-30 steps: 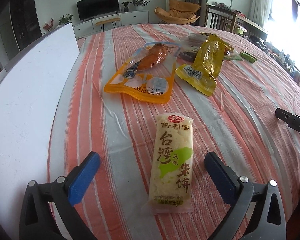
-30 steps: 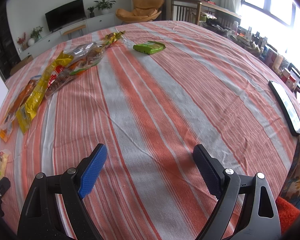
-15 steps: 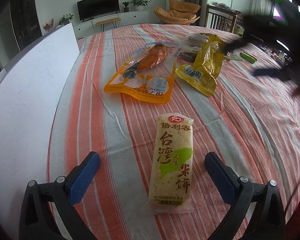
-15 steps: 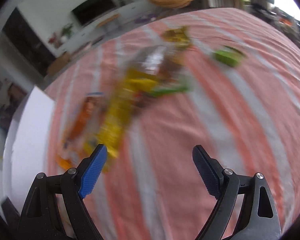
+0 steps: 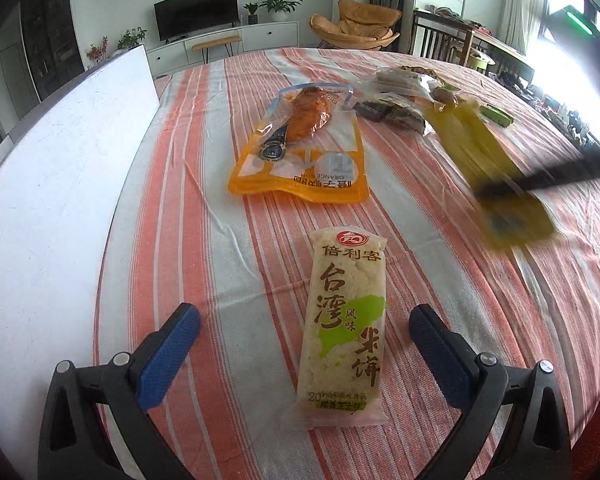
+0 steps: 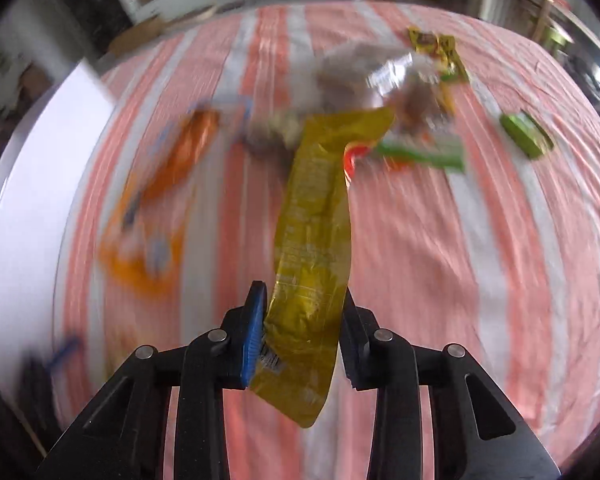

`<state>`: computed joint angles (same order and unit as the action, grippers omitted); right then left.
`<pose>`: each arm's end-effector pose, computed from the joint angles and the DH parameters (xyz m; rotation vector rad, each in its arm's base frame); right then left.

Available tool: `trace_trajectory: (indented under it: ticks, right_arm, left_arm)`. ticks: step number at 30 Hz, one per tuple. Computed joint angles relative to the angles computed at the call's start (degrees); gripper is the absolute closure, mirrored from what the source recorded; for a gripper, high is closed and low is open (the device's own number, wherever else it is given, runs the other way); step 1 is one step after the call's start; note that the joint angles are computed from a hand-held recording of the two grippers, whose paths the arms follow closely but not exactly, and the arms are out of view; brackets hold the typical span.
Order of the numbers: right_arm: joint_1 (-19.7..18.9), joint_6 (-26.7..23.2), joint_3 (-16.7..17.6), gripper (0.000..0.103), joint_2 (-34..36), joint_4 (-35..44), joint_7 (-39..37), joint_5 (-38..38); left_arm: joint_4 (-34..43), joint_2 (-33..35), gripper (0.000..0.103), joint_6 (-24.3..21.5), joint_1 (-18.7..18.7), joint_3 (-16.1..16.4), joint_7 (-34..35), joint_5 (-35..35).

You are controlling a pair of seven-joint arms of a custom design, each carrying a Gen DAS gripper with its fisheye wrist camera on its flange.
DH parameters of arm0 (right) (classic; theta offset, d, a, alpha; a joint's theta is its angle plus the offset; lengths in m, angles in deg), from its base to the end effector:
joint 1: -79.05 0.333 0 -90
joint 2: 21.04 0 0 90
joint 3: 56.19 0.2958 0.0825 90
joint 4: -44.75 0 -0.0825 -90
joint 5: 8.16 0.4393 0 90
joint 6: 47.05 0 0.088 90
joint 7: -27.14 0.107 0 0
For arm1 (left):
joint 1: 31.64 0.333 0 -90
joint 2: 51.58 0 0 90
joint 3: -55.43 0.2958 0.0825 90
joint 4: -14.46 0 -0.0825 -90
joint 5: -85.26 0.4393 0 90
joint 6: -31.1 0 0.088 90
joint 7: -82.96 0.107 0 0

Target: Organize snacks

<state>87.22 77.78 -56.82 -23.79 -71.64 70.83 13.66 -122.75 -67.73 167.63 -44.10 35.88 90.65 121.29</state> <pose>0.6048 0.0941 0.4464 -2.5295 1.0988 -0.0415 0.4538 -0.2762 0.3981 -2.2021 1.3588 -0.4537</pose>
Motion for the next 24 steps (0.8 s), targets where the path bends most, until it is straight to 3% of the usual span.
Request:
trace_trajectory:
  ticks: [4,5,6,7,9,11,15,22,24]
  right_arm:
    - [-3.45,-9.48,-3.02,0.065,1.28,2.91,-8.74,0.73]
    - [-4.39,-8.31,-3.51,0.054,0.99,2.42,-10.34,1.44]
    - [-5.02,-3.94,-3.68,0.045,-0.42,0.22,-11.56,2.42]
    - [-5.37,-0.72,-3.77,0.027,-1.25,-1.31,-12.23,3.54]
    - [-6.01,3.62,-4.61,0.026,-2.61,-4.25,-13.78,8.83]
    - [-6.52,1.19,-5.36,0.024,-2.01,-4.32,-13.56,13.05]
    - [-6.48,5.6,-5.3,0.021,-5.1,-9.48,-15.43,20.34]
    - [-3.22,20.55,-3.61,0.014,-10.64,-18.8,-19.5,14.39]
    - [-2.04,20.44,-4.85,0.012,-10.28,-18.66,-19.85,15.3]
  left_arm:
    - [0.02,0.01,0.0,-0.02,-0.01,0.02,-0.03,0.02]
    - [0.1,0.08,0.0,-0.05,0.01,0.03,0.0,0.04]
    - [0.04,0.07,0.0,0.01,0.01,0.03,-0.04,0.06]
    - [0.11,0.14,0.0,0.03,0.03,0.05,-0.03,0.08]
    - [0.13,0.17,0.0,0.02,0.02,0.06,-0.03,0.09]
    - [0.13,0.17,0.0,0.02,0.01,0.07,-0.03,0.09]
    - [0.19,0.24,0.0,0.01,0.02,0.08,-0.07,0.14]
    - [0.22,0.28,0.0,-0.01,0.01,0.11,-0.1,0.17]
    - [0.17,0.23,0.0,0.0,-0.02,0.11,-0.12,0.16]
